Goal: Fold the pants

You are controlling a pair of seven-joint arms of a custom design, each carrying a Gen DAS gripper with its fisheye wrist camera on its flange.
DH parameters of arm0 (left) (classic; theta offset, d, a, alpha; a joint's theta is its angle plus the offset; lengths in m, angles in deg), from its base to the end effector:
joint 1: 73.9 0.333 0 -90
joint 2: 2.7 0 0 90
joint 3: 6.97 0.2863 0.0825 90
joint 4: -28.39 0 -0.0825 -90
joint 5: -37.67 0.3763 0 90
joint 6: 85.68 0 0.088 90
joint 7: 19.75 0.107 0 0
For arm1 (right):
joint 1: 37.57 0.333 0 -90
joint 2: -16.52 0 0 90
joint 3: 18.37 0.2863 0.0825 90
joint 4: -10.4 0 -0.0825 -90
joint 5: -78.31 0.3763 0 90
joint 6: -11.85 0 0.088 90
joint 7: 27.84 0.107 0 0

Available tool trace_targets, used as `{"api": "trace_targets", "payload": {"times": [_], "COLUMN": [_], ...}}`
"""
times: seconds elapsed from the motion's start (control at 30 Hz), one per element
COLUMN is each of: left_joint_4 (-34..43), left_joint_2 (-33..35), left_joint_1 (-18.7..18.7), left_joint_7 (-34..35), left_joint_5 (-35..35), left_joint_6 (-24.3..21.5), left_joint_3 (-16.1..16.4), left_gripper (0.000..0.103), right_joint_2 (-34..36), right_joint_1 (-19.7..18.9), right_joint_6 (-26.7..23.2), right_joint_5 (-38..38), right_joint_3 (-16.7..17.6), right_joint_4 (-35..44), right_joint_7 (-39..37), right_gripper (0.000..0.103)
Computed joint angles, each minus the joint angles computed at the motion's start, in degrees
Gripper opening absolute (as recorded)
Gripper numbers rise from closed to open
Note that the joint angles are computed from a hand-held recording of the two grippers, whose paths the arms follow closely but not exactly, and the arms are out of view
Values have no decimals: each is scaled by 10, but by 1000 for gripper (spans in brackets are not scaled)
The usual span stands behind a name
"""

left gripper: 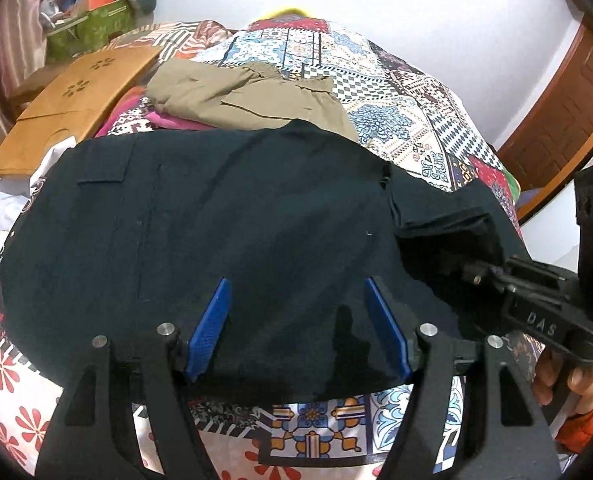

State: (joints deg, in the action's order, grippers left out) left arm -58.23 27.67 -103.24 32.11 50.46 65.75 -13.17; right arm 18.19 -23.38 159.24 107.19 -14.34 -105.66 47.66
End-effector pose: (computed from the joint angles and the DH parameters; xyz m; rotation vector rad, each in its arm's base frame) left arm 0.5920 -0.4121 0.4040 -1.9077 2.0787 -0.8466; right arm 0.5637 0.1769 0.4635 -1.9587 1.5788 -0.0917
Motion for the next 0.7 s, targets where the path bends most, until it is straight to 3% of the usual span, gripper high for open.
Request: {"api": "trace_targets", "payload": {"times": [0.13,0.23,0.27,0.37,0.5,0.63,0.7], "left_joint_4": [17,36,45,72,133,211,261], "left_joint_2": [9,17,20,31,62,114,148], "left_joint_1": [-4,-9,-11,-17,-24,-33,-50], "left_joint_7": [3,6,7,14,33,64,75], "left_joint_5": [1,4,6,12,6,-13,-11], "left_joint_6": [-7,-18,-23,-33,-50,-81,-109], "left_joint_3": [-1,0,1,1,-6,-18,-11], "left_gripper": [69,69,69,69,69,69,69], "right_joint_2": [4,-10,-16,-47,-102,-132,-137], "right_joint_1": [-4,-9,-9,-6,-1,-11,-15], "right_joint_6": [-44,-74,-81,-86,-42,3,0], "right_joint_5": [19,71,83,90,86,25,-3], "right_joint_3": [-2,-4,-6,-12,-31,-48,-57], "right_joint_4": [10,7,6,-8,-53,-95,-111], "right_joint_7": [-5,-29,-37,-64,-83,-40,-14], "right_gripper": [18,43,45,45,45,45,45]}}
